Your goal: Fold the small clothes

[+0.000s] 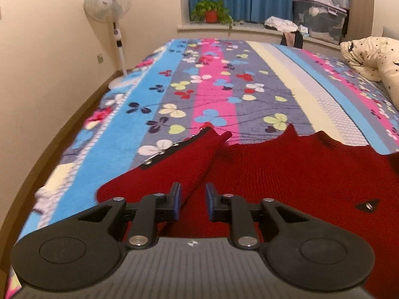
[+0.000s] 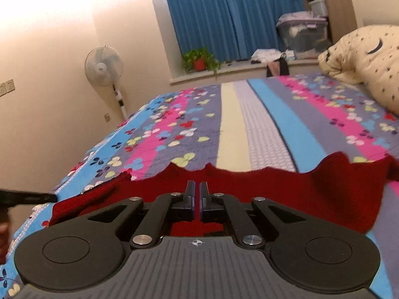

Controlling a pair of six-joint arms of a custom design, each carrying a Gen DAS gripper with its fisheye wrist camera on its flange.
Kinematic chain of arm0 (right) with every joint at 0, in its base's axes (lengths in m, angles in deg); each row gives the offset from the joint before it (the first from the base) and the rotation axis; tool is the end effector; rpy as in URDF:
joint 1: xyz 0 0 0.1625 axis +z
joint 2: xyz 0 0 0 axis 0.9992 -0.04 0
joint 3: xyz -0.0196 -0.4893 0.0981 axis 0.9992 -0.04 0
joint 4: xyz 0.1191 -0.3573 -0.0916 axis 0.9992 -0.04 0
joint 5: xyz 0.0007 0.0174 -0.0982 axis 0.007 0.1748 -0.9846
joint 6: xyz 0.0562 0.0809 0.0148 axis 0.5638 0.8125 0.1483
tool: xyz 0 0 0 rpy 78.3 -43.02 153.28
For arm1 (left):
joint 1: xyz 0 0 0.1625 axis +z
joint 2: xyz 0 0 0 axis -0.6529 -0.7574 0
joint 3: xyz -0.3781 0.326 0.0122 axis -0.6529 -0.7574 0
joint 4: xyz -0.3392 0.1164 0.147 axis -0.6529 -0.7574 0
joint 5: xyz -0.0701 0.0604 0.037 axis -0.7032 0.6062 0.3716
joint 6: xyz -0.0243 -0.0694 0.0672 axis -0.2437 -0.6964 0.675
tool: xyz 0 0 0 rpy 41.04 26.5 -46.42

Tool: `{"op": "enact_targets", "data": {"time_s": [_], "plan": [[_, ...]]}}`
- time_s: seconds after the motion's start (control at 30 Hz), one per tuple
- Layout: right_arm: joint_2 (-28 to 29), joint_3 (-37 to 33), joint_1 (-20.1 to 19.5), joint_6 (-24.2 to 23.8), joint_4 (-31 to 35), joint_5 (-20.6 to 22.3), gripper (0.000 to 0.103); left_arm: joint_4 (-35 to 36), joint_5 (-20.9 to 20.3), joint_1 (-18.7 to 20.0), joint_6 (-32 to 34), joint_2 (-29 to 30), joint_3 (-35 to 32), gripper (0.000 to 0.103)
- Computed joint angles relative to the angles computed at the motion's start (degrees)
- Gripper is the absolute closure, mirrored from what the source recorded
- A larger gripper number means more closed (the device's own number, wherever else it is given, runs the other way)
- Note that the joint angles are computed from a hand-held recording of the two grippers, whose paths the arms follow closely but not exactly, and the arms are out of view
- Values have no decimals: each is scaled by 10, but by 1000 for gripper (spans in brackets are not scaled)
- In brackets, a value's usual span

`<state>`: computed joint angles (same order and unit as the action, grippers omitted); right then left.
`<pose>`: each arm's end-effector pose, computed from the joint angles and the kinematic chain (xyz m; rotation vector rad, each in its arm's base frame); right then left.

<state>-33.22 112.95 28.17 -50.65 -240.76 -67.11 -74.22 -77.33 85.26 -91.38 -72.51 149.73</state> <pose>0.2641 -0.3701 0.1975 0.3501 -2.3091 1.4268 -0.1791 -0.4829 0.3341 0.5039 2.1503 -0.8916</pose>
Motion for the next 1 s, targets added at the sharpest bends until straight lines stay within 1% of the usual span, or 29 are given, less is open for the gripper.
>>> {"op": "enact_targets", "data": {"time_s": [0.03, 0.07, 0.1, 0.17, 0.2, 0.23, 0.27, 0.3, 0.33, 0.37, 0.4, 0.43, 0.47, 0.5, 0.53, 0.57, 0.63, 0.73, 0.83, 0.87, 0.93, 0.97, 1.0], "plan": [[-5, -2, -6, -3, 11, 11, 100, -32, -2, 14, 26, 24, -9, 68], [-6, 0, -11, -3, 18, 18, 98, -58, -1, 28, 50, 50, -21, 59], [-12, 0, -15, -1, 30, 26, 98, -67, 0, 39, 61, 68, -31, 54], [-17, 4, -24, 5, 35, 42, 98, -75, 13, 58, 77, 107, -55, 53], [-20, 5, -27, 10, 38, 45, 98, -76, 20, 65, 81, 122, -64, 50], [-22, 6, -30, 13, 43, 48, 98, -68, 29, 72, 78, 135, -73, 48], [-23, 7, -32, 16, 47, 51, 98, -40, 41, 81, 63, 146, -85, 48], [-26, 12, -37, 16, 51, 57, 98, -12, 48, 88, 51, 152, -92, 50], [-25, 12, -40, 15, 53, 62, 98, -9, 59, 93, 64, 158, -94, 57], [-24, 13, -43, 12, 54, 68, 98, -29, 70, 94, 91, 161, -91, 74], [-25, 14, -45, 12, 59, 69, 98, -50, 68, 95, 112, 158, -86, 84], [-26, 14, -48, 18, 66, 71, 98, -62, 59, 94, 120, 150, -83, 89], [-25, 12, -50, 25, 71, 74, 98, -74, 59, 90, 132, 143, -78, 91], [-27, 13, -54, 35, 77, 81, 98, -109, 58, 83, 168, 137, -67, 91], [-29, 13, -57, 44, 83, 90, 98, -128, 56, 77, 189, 130, -60, 91], [-31, 12, -60, 52, 90, 100, 98, -134, 51, 70, 195, 119, -53, 91], [-31, 13, -62, 62, 100, 113, 98, -129, 28, 56, 184, 96, -45, 91], [-31, 16, -64, 74, 116, 128, 98, -148, -37, 25, 165, 55, -20, 91], [-38, 21, -84, 120, 151, 169, 98, -147, -109, -12, 143, 26, 11, 91], [-41, 24, -92, 136, 161, 184, 98, -127, -139, -19, 125, 17, 18, 88], [-43, 29, -108, 167, 174, 209, 92, -30, -214, -23, 55, -7, 21, 74], [-42, 32, -114, 180, 177, 218, 81, 12, -235, -24, 30, -16, 23, 58], [-43, 36, -121, 193, 178, 228, 67, 29, -237, -32, 17, -28, 36, 54]]}}
